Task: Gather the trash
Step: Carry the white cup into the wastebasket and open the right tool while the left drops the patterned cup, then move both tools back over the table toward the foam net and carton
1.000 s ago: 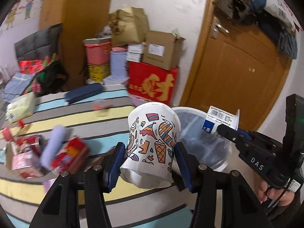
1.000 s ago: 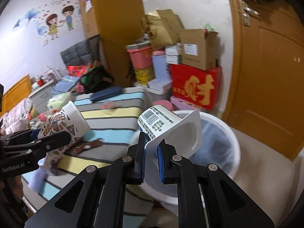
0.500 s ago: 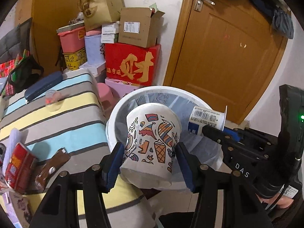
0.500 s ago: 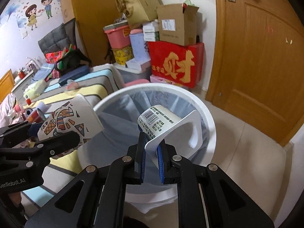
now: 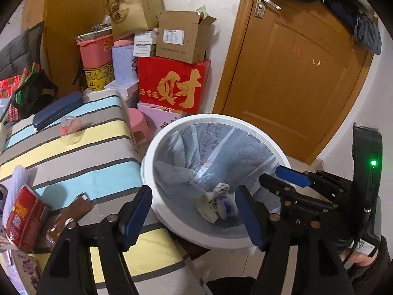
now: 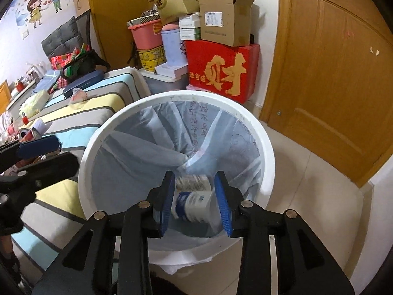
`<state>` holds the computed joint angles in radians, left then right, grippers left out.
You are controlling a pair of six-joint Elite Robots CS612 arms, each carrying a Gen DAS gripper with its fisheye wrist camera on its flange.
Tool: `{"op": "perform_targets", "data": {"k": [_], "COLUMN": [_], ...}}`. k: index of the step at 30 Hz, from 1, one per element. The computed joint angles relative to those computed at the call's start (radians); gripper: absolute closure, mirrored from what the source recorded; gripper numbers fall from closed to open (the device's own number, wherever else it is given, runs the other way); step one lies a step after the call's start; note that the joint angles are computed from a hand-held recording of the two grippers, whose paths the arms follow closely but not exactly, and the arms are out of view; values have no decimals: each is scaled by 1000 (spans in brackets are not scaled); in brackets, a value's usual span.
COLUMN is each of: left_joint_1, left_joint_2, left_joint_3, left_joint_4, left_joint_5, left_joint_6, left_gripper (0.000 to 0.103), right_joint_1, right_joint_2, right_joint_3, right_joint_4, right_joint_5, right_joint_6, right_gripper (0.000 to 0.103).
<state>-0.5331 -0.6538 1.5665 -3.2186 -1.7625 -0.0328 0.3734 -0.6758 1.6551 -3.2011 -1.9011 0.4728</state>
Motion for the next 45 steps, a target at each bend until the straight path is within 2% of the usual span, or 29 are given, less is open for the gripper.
{"op": "perform_targets", "data": {"k": [5,13,17,21,28,32,39,42,45], "left_joint_1": [10,34,49,67,102,121,142,139,149], "left_joint_2": [-26,-73,-95,-116,-143,-153,-153,-145,-136], "left_joint_3": [48,152,205,261,346,387,434,448,452], "left_joint_4": [-63,-176,-226,-276,-355,-378,-399,-407,-402], "left_joint_5": [16,70,101,147,208,236,283,326,300], "left_joint_6": [-13,-52,-74,-89,-131,-148,-167,-147,-171], "left_gripper": [33,33,33,33,33,32,32,32,32], "right_joint_1": [9,38,52,70,101,116,145,154,161], "right_joint_2": [-3,4,11,23,46,59,85,93,101], "right_joint_3": [0,-8,-18,-36,-70,-87,-129,-136,-152], "right_joint_4": [-6,-83,-125,-146,-187,-209,-222,-235,-222], "right_joint_5": [-27,-39,-26,-23,-7,13,30,35,39], "right_joint_6": [12,8,-4,-17,-32,-40,-66,-72,-74], "right_gripper": [68,68,68,61,60,50,50,50,50]}}
